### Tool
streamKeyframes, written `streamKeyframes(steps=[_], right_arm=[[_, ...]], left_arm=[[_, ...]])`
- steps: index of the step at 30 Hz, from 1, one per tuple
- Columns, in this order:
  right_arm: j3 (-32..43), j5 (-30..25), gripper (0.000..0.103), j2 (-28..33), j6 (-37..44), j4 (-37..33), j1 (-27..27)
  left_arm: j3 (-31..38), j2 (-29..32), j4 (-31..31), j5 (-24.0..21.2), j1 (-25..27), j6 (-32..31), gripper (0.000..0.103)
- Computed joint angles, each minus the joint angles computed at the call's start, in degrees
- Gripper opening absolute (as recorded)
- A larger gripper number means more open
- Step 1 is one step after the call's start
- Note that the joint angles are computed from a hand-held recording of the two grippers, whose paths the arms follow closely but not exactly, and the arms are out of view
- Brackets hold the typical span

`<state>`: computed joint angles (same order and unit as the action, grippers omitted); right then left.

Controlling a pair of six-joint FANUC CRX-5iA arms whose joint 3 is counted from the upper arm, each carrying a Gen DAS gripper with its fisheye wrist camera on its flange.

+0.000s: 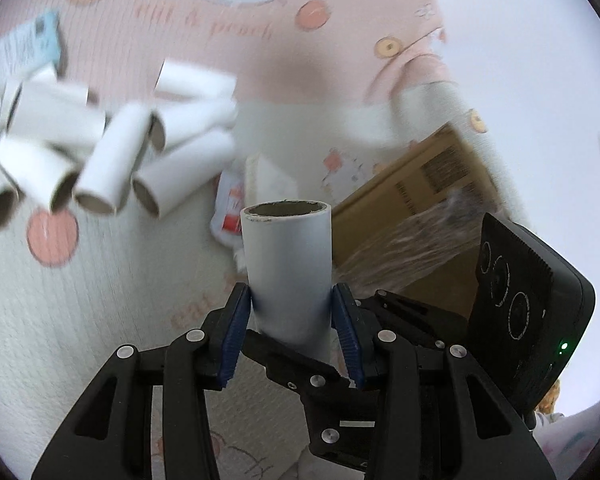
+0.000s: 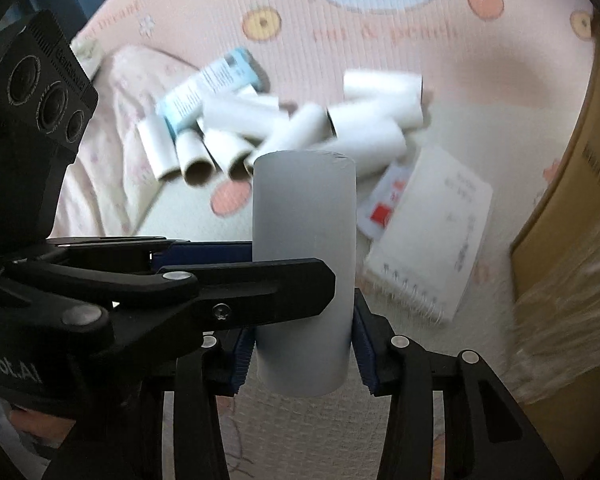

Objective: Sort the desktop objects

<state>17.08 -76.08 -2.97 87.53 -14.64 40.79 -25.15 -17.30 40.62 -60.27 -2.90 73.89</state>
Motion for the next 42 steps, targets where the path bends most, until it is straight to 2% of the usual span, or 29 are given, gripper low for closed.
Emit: streamKeyframes(steps=[5,11,16,26,36,41,42], right_arm=[[1.6,1.5,0.041,-0.8,0.4,1.5,1.0],[2.1,3.0,0.041,-2.6,0.2,4.2,2.2],[1.3,4.1,0.041,-4.7,0.1,7.6,3.3],[6.3,3.1,0.041,-4.4,1.0,5.3,-0.4],[16.1,0.3,0.041,-0.5,2.3,3.4,-4.4],[18.7,-0.6,0.041,1.2,3.0,9.8,-3.2],[19.6,-1.3,0.041,1.8,3.1,10.6,-3.2]], left_arm=[[1.8,-1.2,0.9,-0.1,0.4,-0.1,0.046],[2.1,-2.4,3.6,1.8,-0.7,-0.7,0.046],[4.1,-2.4,2.6,3.7,-3.4,0.0,0.047],[10.8,-0.6,-1.4,6.4,-7.7,-0.5,0.047],[21.5,5.8,-2.6,2.5,-9.4,-2.8,0.047],[26.1,9.6,-2.5,0.4,-10.7,-4.1,0.047],[26.3,10.1,-2.3,1.2,-11.1,-4.7,0.047]])
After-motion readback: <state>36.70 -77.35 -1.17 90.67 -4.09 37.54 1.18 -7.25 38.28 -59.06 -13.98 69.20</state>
